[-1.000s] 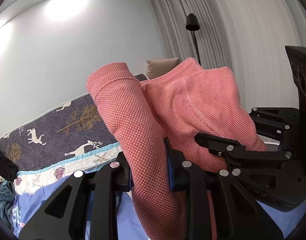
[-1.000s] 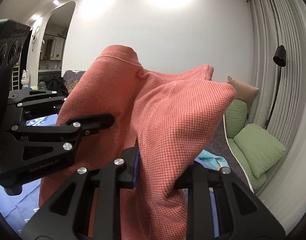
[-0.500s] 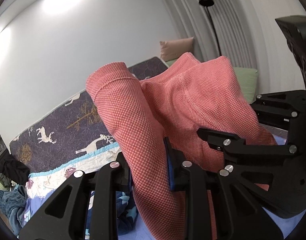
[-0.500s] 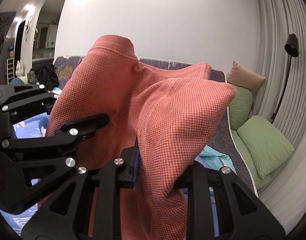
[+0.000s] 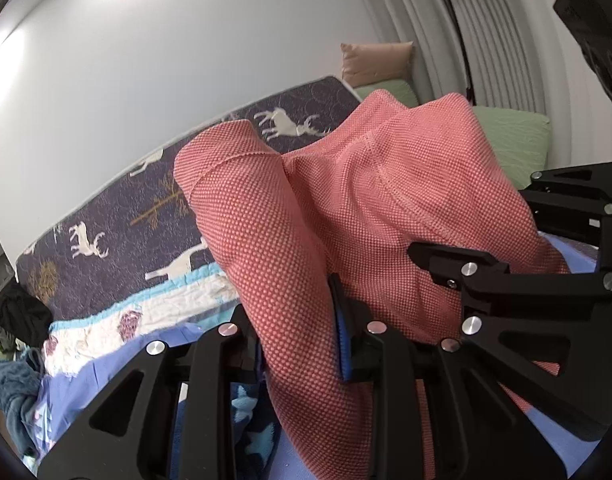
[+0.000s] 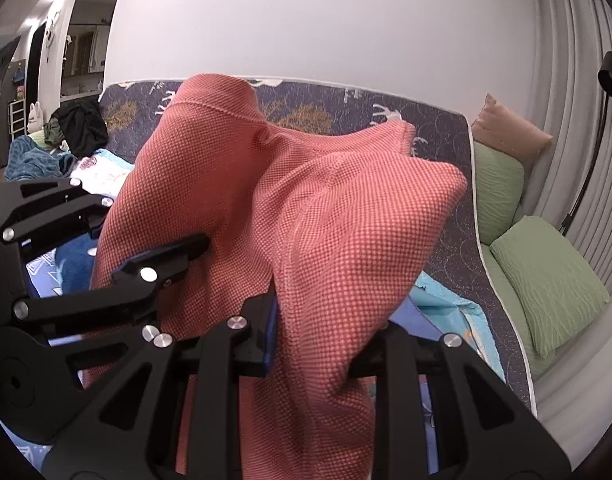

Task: Fold small clothes
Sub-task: 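Lift the folded sweater with both tools and carry it toward the clothes stack, then lower the sweater onto the folded clothes stack and open both tools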

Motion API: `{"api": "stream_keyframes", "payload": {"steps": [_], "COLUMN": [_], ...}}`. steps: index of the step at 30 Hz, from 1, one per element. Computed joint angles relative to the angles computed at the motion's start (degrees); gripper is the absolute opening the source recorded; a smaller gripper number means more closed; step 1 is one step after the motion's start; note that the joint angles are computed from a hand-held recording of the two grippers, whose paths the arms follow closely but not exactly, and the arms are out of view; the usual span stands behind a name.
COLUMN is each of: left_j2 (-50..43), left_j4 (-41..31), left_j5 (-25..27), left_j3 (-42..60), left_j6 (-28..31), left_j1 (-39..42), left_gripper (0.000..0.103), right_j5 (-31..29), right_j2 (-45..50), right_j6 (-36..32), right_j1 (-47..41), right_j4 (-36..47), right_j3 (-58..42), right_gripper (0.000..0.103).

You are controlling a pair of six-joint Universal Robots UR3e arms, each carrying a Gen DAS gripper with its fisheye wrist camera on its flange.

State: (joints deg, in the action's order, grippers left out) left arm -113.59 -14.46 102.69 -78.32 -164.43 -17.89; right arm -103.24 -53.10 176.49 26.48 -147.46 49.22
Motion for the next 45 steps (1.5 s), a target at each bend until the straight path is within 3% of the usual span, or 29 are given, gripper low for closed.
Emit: {"api": "stream_keyframes", "payload": {"steps": [3, 4, 6, 8, 10, 19, 26, 30, 35, 37, 40, 45], "left_j2": [-5.43, -6.86, -10.63, -11.84, -10.94, -6.4, 10.69, 22.07, 33.87, 38.26, 44.23, 51.44], "left_j4": [-1.68, -2.0, 0.59, 2.76, 3.9, 7.18, 8.48, 6.59, 3.66, 2.03, -1.08, -7.82], "left_j5": [5.0, 7.1, 12.78, 14.07, 11.91, 12.54, 6.87, 3.34, 5.89, 6.52, 11.12, 23.58], "left_j3": [2.98, 3.4, 3.38, 1.88, -0.84, -7.96, -24.09, -32.56, -39.92, -42.29, -45.24, -47.39], "left_j6": [-0.19, -0.07, 2.07, 2.94, 2.03, 0.67, -6.99, -9.7, -12.2, -13.85, -16.9, -22.27], "left_j1": [-0.34, -0.61, -1.59, -1.74, -1.16, -2.41, -3.74, -5.24, -11.27, -13.33, -18.71, -31.27], "left_gripper": [0.045, 0.045, 0.046, 0.047, 0.048, 0.049, 0.057, 0.07, 0.08, 0.084, 0.088, 0.093], "right_j5": [-0.65, -2.51, -5.85, -7.18, -8.97, -6.76, -10.68, -13.34, -16.28, -22.97, -31.22, -37.87], "right_j2": [3.42, 5.16, 8.02, 8.57, 9.59, 2.38, -13.38, -25.22, -38.29, -40.84, -43.12, -45.57], "right_j6": [0.54, 1.16, 2.25, 3.24, 3.53, 10.54, 13.44, 16.12, 22.81, 26.73, 34.88, 48.38], "right_j1": [-0.78, -0.71, -0.81, -1.16, -1.56, -2.39, 1.58, 4.49, 9.14, 14.49, 22.94, 34.51], "right_j4": [1.3, 2.1, 2.59, 2.99, 3.86, -8.93, -18.47, -20.67, -16.79, -13.5, -6.25, 6.63], "right_j3": [-2.89, -4.34, -5.75, -3.78, -2.32, 17.09, 39.0, 53.1, 64.77, 66.02, 65.97, 62.63], "right_gripper": [0.032, 0.044, 0.047, 0.047, 0.047, 0.052, 0.065, 0.069, 0.073, 0.075, 0.075, 0.076]}}
